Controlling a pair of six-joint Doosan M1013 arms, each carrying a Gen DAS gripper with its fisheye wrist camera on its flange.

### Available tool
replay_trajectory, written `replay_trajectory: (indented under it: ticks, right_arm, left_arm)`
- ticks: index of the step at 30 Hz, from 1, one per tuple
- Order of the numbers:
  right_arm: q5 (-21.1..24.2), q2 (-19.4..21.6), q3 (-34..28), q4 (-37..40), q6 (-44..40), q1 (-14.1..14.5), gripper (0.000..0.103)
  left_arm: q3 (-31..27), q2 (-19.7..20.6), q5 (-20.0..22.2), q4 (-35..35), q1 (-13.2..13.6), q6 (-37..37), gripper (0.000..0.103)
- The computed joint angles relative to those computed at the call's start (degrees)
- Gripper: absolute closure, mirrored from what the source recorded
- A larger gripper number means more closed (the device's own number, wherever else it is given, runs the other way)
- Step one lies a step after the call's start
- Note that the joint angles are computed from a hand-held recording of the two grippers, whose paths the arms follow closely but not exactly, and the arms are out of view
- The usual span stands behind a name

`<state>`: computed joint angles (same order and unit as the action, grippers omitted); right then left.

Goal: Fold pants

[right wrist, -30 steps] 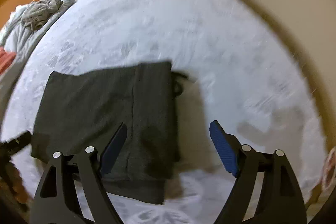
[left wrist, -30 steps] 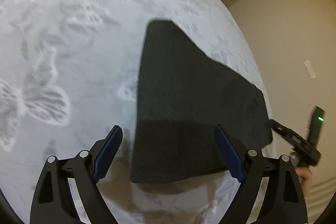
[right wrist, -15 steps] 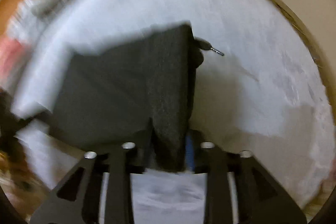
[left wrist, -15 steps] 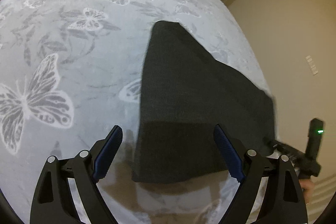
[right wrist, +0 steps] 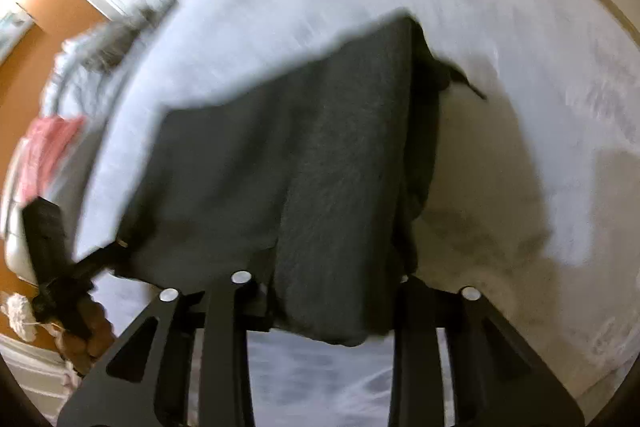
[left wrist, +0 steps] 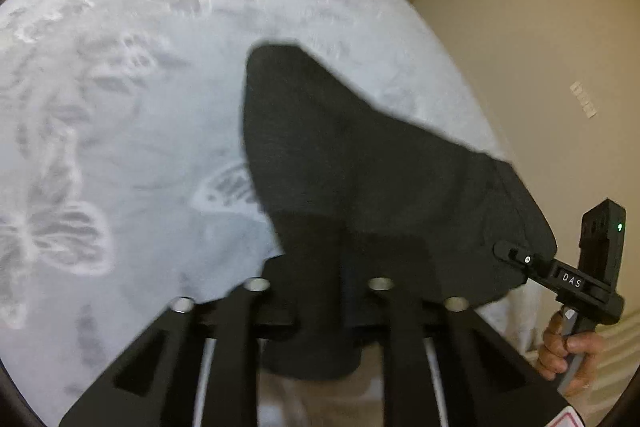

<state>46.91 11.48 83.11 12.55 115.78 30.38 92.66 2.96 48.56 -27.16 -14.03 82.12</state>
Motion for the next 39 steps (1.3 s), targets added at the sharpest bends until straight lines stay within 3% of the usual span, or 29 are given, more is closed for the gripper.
replay_trajectory:
  ticks: [3, 4, 6, 7, 8, 9, 10, 13, 17, 18, 20, 21, 22, 25, 27, 29, 31, 32, 34, 37, 39]
  right_arm:
    - [-2.00, -2.86, 1.15, 3.10, -5.21, 1.10, 0.076]
    - [-1.42, -3.48, 1.66, 2.57, -5.86, 1.79, 0.070]
    - [1.56, -3.91, 3.06, -0.29, -3.95, 3.19, 0.056]
    - [3.37, -3.75, 3.68, -3.72, -0.53, 4.05, 0.046]
    - [5.27, -3.32, 3.72, -6.15, 2.50, 4.59, 0.038]
    - [8.37, -2.69, 3.56, -8.34, 6.00, 4.91, 0.037]
    - [8.47, -2.74, 4.01, -7.54, 6.84, 4.59, 0.034]
    - [4.17, -3.81, 6.22, -0.86, 5.19, 2.79, 0.026]
    - [0.14, -4.27, 7.80, 3.80, 3.49, 1.54, 0.024]
    - [-0.19, -4.25, 7.92, 5.32, 2.08, 1.35, 0.025]
    - [-1.25, -3.85, 7.84, 6.76, 1.16, 1.20, 0.042]
    - [-1.19, -3.46, 7.65, 6.90, 0.79, 0.95, 0.050]
    - [-1.32, -3.00, 7.20, 5.66, 1.60, 1.22, 0.068]
    - [-2.41, -3.43, 6.50, 4.98, -0.09, 1.77, 0.076]
    - [-5.06, -4.66, 6.05, 5.21, -3.40, 3.08, 0.076]
    - [-4.98, -5.72, 5.81, 5.13, -6.86, 3.80, 0.074]
    - [-1.39, -5.15, 5.21, -1.95, -3.63, 5.19, 0.072]
    - [1.70, -4.11, 4.80, -2.77, -2.22, 5.31, 0.070]
    - [7.98, -1.51, 2.98, -6.33, 0.93, 6.13, 0.059]
    - [8.31, -0.71, 1.83, -11.24, 2.85, 7.51, 0.052]
    - [8.12, -0.83, 1.99, -12.01, 4.16, 7.58, 0.050]
  left_arm:
    - [1.45, -4.37, 0.15, 3.34, 0.26, -0.24, 0.096]
    - [2.02, -5.81, 0.55, 7.04, -0.30, -1.69, 0.096]
    - [3.42, -7.27, 1.64, 11.39, -0.88, -3.52, 0.085]
    - [3.91, -7.16, 3.20, 11.62, -0.93, -3.79, 0.067]
    - [4.37, -7.17, 4.20, 10.63, -0.52, -3.65, 0.057]
    - [4.60, -6.64, 5.47, 8.98, -0.23, -4.35, 0.056]
    - [5.03, -6.57, 5.47, 8.11, -0.16, -4.94, 0.055]
    - [6.21, -6.67, 3.09, 8.95, -0.59, -8.34, 0.036]
    - [6.06, -4.97, 2.22, 1.64, 0.79, -6.90, 0.029]
    - [6.12, -4.46, 1.47, 0.68, 0.92, -7.32, 0.029]
    - [6.15, -3.49, 0.84, -1.19, 1.03, -5.74, 0.031]
    - [6.51, -3.78, -0.06, -1.36, 0.89, -4.33, 0.040]
    - [6.20, -3.62, -0.19, -0.24, 0.58, -3.63, 0.074]
    - [5.70, -5.47, 0.19, 0.08, 0.69, -2.39, 0.094]
    - [5.89, -7.85, 0.55, -2.37, 1.32, 1.47, 0.095]
    - [6.14, -9.99, 0.87, 2.44, 0.15, 0.51, 0.095]
    - [7.28, -11.11, 1.79, 12.64, -2.47, -4.77, 0.094]
    - [7.32, -10.27, 4.29, 15.17, -3.25, -6.69, 0.093]
    - [7.66, -9.16, 5.77, 19.18, -4.54, -11.05, 0.090]
    - [7.35, -9.05, 5.25, 27.26, -7.43, -13.68, 0.080]
    - [7.25, -8.80, 5.37, 28.56, -8.03, -14.88, 0.071]
